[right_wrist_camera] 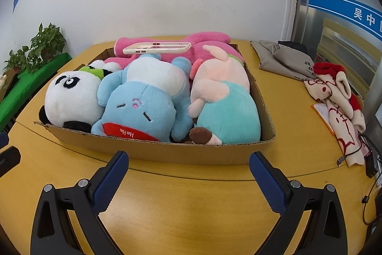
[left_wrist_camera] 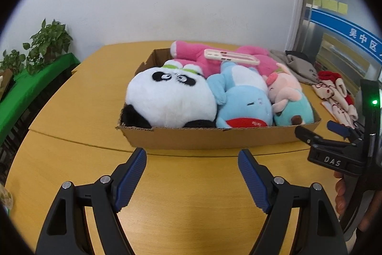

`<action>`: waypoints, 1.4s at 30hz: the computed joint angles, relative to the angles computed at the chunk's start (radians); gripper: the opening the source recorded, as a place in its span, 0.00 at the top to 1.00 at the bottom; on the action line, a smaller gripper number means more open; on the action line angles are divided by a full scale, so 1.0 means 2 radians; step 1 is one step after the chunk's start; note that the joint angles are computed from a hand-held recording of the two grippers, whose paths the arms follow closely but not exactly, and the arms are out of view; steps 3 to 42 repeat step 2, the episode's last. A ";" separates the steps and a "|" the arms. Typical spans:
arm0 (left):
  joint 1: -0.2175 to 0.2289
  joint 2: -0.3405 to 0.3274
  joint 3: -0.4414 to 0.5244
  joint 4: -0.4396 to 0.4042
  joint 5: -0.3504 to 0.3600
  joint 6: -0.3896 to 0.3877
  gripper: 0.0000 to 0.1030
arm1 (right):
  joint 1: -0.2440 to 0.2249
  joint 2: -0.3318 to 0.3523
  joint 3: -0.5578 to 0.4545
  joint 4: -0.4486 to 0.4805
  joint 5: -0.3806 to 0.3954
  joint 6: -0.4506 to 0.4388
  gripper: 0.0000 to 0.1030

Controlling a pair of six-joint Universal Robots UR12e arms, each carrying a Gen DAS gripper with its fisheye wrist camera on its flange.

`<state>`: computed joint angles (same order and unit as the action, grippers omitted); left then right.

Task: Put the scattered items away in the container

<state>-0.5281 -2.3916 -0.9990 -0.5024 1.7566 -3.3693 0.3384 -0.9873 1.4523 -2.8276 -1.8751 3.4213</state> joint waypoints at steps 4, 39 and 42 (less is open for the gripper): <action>-0.001 -0.002 0.003 -0.007 0.005 -0.002 0.23 | -0.001 0.003 -0.004 0.001 0.006 0.000 0.00; -0.001 -0.002 0.003 -0.007 0.005 -0.002 0.23 | -0.001 0.003 -0.004 0.001 0.006 0.000 0.00; -0.001 -0.002 0.003 -0.007 0.005 -0.002 0.23 | -0.001 0.003 -0.004 0.001 0.006 0.000 0.00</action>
